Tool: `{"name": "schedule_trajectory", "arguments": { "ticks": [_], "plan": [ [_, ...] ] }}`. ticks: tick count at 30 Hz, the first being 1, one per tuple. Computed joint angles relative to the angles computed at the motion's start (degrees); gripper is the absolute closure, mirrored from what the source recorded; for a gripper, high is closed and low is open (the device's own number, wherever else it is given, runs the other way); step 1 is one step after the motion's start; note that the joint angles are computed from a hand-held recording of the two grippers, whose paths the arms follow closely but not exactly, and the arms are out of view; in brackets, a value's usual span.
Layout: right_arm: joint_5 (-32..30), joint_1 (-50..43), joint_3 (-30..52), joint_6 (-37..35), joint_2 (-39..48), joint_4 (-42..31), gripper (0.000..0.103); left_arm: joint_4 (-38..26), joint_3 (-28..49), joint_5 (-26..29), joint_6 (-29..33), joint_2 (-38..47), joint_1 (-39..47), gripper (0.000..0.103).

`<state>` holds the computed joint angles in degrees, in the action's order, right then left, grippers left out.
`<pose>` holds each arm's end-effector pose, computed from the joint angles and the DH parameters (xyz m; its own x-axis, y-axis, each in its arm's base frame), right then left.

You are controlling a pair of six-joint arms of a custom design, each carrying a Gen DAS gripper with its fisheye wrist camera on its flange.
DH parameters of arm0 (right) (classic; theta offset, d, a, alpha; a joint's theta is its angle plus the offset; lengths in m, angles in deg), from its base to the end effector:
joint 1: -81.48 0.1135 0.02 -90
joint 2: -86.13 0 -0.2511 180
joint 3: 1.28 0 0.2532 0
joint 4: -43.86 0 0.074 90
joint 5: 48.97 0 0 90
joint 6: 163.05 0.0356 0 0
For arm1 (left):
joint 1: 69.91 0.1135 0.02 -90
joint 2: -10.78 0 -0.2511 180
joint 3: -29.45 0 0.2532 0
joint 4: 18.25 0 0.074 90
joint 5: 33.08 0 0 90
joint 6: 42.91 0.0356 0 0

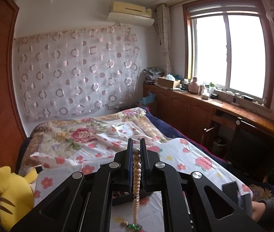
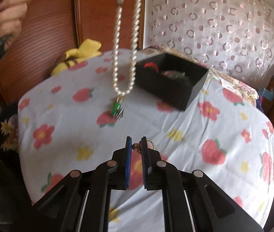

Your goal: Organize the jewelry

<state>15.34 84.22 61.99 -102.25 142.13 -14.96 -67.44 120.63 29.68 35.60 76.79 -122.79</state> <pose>0.1958 0.0248 0.2706 -0.5305 -0.4655 -0.7084 -0.6543 0.7562 -0.0070 0.1600 -0.1844 0.4076 -0.3317 0.1448 -0.9322 0.3986 0.9171 0.0006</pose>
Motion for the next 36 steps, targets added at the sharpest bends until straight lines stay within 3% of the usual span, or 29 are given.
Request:
{"name": "schedule_trajectory", "arguments": {
  "ticks": [4,11,19,24,32,35,36],
  "plan": [
    [-2.46,-1.61,6.33,2.21,4.35,1.16,0.092,0.21,3.4,2.55,1.22,4.17,3.76,0.097],
    [-0.95,0.39,16.28,6.05,12.04,4.67,0.092,-1.57,12.11,7.12,1.95,12.16,10.33,0.097],
    [2.2,3.12,22.61,8.48,19.27,7.4,0.092,-5.56,24.41,6.68,3.61,19.6,12.32,0.097],
    [2.66,3.54,23.71,10.16,22.84,9.23,0.092,-4.97,22.58,7.5,3.49,21.04,13.35,0.097],
    [1.65,2.68,26.24,13.49,30.58,10.56,0.092,-1.31,12.39,12.22,1.05,19.83,17.94,0.095],
    [1.53,2.59,27.1,14.58,32.73,10.75,0.092,-0.8,9.72,12.91,0.99,18.33,18.83,0.085],
    [1.82,2.68,27.26,14.9,33.08,10.9,0.091,-0.5,8.82,12.47,0.91,17.79,18.67,0.075]
  ]
}}
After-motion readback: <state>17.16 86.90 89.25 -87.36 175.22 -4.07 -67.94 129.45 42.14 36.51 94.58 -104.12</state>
